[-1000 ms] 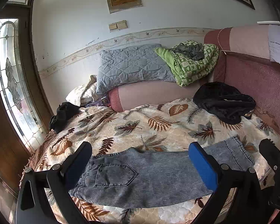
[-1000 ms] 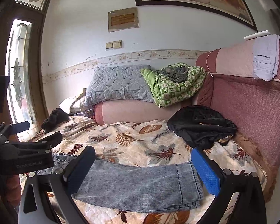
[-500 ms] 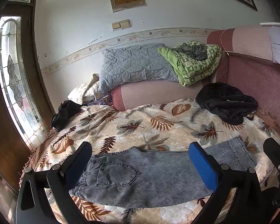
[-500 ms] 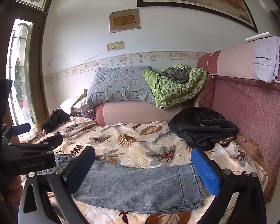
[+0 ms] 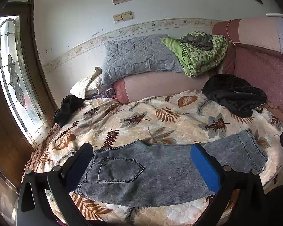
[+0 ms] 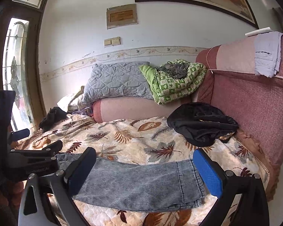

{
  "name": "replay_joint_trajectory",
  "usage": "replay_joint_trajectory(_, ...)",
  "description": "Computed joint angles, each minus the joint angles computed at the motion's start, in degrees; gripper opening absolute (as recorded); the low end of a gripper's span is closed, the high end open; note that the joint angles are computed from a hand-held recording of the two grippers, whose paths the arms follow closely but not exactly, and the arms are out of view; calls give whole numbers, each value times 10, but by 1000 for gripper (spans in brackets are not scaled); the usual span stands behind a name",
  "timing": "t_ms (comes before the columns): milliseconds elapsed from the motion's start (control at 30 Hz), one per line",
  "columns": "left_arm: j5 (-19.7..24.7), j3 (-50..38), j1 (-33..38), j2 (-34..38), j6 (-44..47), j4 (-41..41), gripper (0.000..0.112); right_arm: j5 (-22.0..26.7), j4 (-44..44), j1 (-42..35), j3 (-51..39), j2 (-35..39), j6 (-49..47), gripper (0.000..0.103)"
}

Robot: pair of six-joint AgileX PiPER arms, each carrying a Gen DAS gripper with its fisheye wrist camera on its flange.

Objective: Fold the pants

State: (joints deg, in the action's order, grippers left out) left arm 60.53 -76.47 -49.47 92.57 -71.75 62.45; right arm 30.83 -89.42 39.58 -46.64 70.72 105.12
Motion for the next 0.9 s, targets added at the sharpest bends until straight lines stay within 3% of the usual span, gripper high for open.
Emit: replay_joint_trajectory(900,-38,35,44,-33,-10,-34,103,23,35,48,-40,34,-35,103)
